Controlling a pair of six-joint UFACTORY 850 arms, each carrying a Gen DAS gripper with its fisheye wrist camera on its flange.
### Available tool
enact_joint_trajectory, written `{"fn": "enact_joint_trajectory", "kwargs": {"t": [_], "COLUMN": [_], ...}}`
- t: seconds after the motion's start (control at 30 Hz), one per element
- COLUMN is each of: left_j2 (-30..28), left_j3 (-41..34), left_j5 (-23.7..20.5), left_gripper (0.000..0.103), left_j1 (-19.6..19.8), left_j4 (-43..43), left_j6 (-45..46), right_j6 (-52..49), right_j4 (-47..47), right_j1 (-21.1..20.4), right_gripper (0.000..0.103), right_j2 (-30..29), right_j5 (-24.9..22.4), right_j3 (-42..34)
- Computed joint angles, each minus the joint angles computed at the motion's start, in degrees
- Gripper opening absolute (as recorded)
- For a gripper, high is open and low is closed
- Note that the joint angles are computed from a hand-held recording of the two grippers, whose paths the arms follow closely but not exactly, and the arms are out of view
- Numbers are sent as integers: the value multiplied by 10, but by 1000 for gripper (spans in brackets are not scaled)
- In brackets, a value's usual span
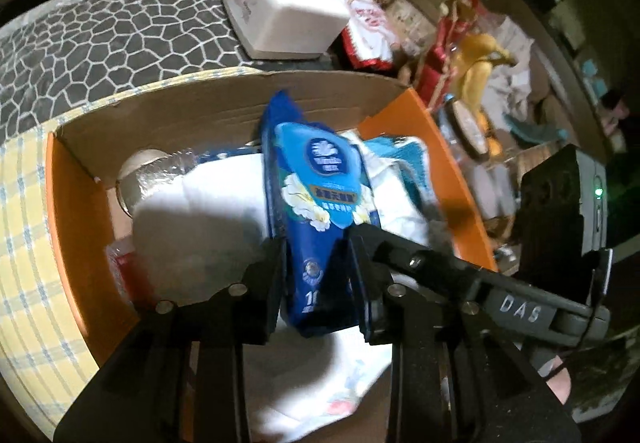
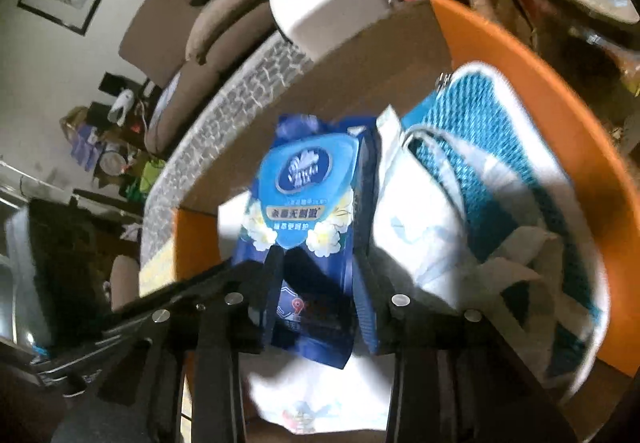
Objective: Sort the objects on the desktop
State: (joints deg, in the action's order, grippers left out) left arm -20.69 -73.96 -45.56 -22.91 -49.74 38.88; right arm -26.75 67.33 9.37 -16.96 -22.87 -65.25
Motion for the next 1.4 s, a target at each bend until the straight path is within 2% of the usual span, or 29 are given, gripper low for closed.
{"fn": "enact_joint_trajectory", "kwargs": {"t": [0.03, 0.23, 0.4, 0.6, 0.9, 0.97, 1.03, 1.1, 1.37, 1.4], "left_j2": [4, 30, 50, 71, 82, 94, 108, 124, 173, 179], "left_j3": [3, 35, 69, 102, 127, 133, 137, 142, 163, 166], "left_j5": [-5, -29, -35, -22, -9, -5, -1, 6, 8, 8], "left_gripper": [27, 27, 27, 27, 27, 31, 45, 51, 67, 72], "left_j1": [0, -9, -21, -30, -38, -33, -27, -21, 6, 7], "left_j4": [-9, -51, -55, -26, 9, 12, 15, 22, 60, 67], "left_j6": [3, 16, 20, 16, -1, -2, -1, -4, -32, -37], "right_j6": [1, 141, 152, 176, 334, 364, 370, 391, 549, 562], "right_j4": [-6, -203, -219, -254, -458, -488, -489, -510, -687, -701], "right_j1": [-1, -1, -3, 18, 50, 51, 48, 49, 89, 94], "right_gripper": [34, 30, 29, 29, 27, 30, 32, 33, 40, 42], "right_j2": [7, 33, 54, 68, 61, 72, 85, 96, 114, 115], "right_j5": [2, -6, -19, -15, -12, -5, 4, 3, -24, -27], "right_j3": [2, -4, 24, 54, 40, 47, 54, 57, 51, 51]}}
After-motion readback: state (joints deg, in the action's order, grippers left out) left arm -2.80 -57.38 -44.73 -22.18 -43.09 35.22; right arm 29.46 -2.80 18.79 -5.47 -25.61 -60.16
